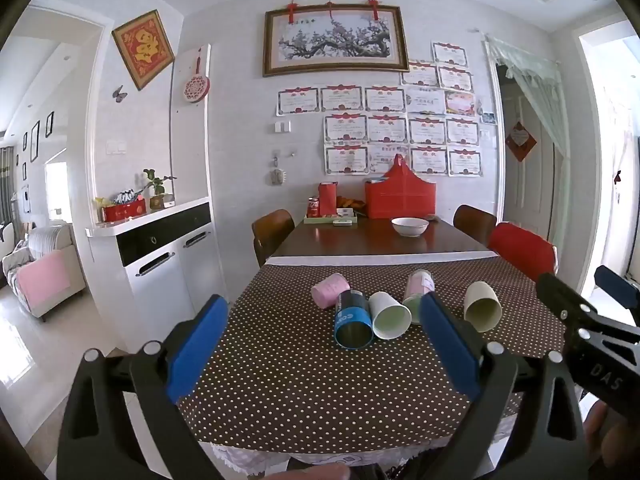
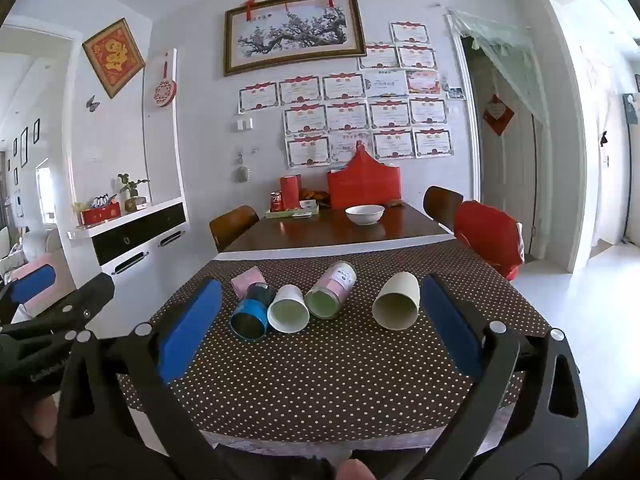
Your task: Flip cup upside down
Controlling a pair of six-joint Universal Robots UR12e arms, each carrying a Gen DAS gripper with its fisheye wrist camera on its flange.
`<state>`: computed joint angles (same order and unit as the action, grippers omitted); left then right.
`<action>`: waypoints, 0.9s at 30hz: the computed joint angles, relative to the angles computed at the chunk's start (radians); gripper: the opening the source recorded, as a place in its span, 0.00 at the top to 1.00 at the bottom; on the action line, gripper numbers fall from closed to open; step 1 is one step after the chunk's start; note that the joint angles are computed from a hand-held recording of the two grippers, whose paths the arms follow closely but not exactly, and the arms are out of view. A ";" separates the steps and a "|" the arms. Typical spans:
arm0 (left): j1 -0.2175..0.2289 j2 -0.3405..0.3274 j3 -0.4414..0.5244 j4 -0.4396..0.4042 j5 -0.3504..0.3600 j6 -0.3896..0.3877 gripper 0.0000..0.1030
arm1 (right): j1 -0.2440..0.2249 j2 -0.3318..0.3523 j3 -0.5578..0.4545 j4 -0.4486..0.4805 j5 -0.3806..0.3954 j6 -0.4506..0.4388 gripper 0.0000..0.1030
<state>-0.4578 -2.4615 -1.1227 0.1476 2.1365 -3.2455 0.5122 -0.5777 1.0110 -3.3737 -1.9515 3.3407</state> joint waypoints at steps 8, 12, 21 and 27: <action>0.000 0.002 -0.002 0.000 0.001 -0.005 0.08 | 0.003 -0.003 0.002 -0.012 -0.014 -0.014 0.06; 0.000 0.001 -0.001 -0.004 -0.002 -0.005 0.08 | -0.002 0.004 -0.010 0.003 -0.006 -0.005 0.06; 0.001 0.001 -0.001 -0.006 -0.006 -0.004 0.08 | 0.004 -0.008 0.007 -0.007 -0.013 -0.010 0.06; 0.001 0.001 -0.001 -0.006 -0.005 -0.004 0.08 | 0.001 -0.010 0.008 -0.008 -0.011 -0.009 0.06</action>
<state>-0.4567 -2.4603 -1.1237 0.1413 2.1313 -3.2493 0.5128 -0.5878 1.0192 -3.3819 -1.9628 3.3317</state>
